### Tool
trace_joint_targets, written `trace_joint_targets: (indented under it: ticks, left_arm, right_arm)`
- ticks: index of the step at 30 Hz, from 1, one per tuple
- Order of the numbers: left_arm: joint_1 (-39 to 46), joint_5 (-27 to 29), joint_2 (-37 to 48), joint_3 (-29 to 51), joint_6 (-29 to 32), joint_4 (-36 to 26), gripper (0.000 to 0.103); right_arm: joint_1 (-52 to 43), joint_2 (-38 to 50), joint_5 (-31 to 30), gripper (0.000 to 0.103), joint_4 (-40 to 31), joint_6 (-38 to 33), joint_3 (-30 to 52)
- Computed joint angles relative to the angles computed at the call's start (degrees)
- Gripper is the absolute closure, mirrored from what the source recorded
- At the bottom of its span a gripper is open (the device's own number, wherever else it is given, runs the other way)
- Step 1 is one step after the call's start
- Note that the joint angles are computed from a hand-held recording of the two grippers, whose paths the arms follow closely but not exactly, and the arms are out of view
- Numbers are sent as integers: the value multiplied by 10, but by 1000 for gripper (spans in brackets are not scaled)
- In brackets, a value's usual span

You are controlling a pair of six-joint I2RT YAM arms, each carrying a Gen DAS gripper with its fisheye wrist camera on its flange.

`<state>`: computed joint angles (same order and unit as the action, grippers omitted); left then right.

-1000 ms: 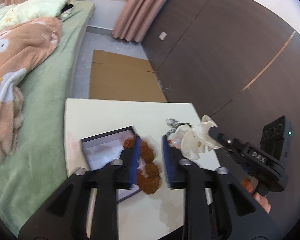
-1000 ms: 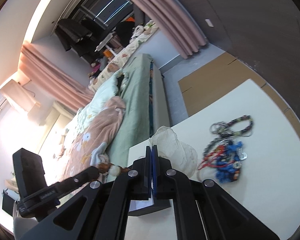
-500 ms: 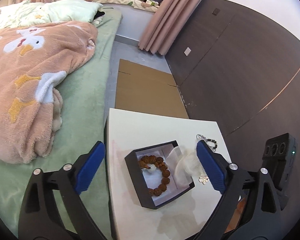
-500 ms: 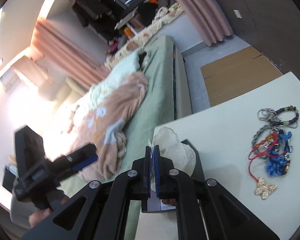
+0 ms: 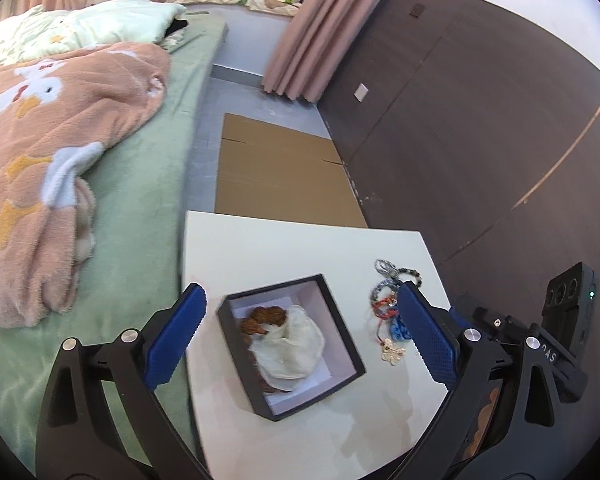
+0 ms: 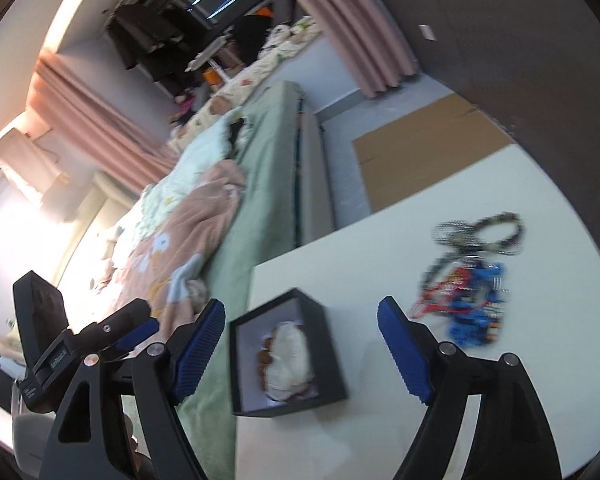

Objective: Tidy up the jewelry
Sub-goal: 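Reach the left tool to the pile and grasp the red string bracelet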

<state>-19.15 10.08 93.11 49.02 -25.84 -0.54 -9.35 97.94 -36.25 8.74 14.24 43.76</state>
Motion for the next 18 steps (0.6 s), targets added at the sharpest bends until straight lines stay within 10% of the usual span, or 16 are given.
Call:
trace_joint_targets:
  ticks: [18]
  left_arm:
    - [-166,-56,141,138,-18,-23,15]
  right_arm:
    - [-180,29,-44,26,-155,-114,49]
